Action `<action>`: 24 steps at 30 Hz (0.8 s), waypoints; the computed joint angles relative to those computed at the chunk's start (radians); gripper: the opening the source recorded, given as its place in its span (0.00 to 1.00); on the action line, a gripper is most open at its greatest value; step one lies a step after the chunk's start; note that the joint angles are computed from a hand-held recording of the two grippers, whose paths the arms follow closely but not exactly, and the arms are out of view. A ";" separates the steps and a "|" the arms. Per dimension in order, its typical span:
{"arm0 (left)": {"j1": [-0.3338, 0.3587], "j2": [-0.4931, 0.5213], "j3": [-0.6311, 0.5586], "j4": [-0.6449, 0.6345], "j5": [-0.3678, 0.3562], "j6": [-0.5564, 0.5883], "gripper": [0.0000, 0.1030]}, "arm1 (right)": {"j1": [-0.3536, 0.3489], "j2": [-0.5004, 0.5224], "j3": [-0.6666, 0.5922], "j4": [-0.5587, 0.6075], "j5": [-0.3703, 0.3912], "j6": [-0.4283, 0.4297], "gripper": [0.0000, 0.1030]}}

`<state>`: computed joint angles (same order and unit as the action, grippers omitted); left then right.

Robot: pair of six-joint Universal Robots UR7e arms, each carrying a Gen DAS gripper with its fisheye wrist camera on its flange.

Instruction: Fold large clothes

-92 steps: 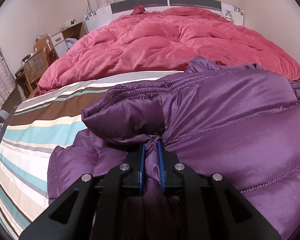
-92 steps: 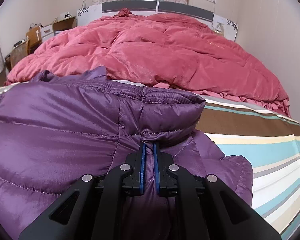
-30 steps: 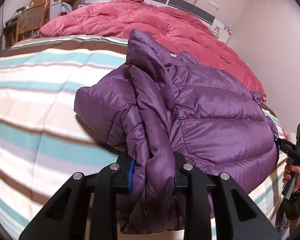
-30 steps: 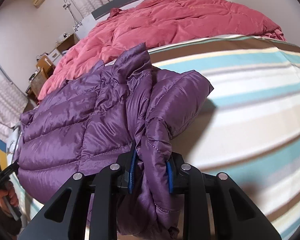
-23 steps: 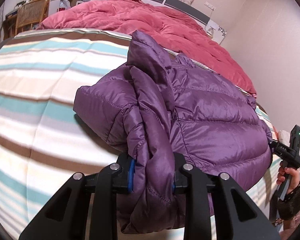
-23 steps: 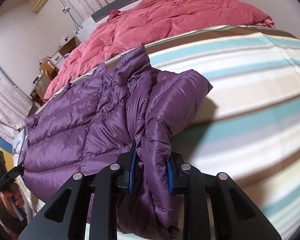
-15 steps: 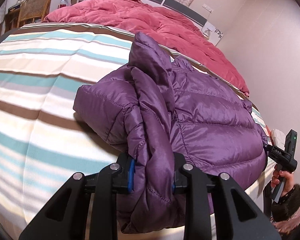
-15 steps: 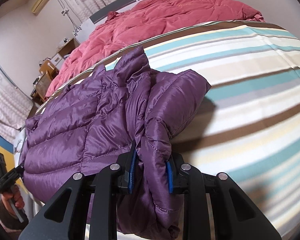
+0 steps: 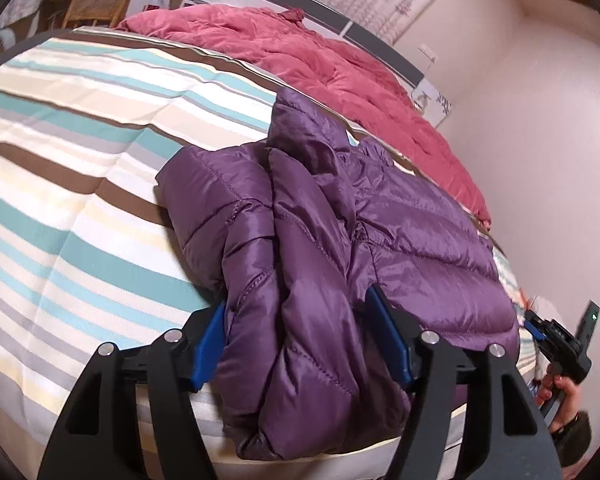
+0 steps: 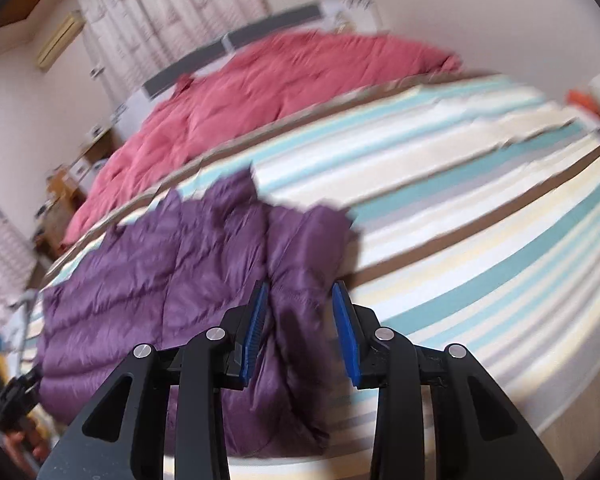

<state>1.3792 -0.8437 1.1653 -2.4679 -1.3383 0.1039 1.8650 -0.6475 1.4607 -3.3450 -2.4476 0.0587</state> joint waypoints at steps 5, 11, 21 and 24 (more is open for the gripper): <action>-0.009 0.015 -0.003 -0.019 0.033 -0.004 0.65 | 0.048 0.080 -0.130 -0.004 0.081 -0.183 0.33; -0.007 0.002 0.024 -0.068 0.042 -0.047 0.65 | 0.073 0.242 -0.378 0.194 0.220 -0.302 0.33; -0.001 0.026 -0.011 -0.073 0.092 -0.065 0.65 | 0.055 0.497 -0.827 0.494 0.178 -0.332 0.28; 0.005 0.029 -0.012 -0.068 0.076 -0.069 0.68 | 0.035 0.533 -0.872 0.519 0.179 -0.307 0.28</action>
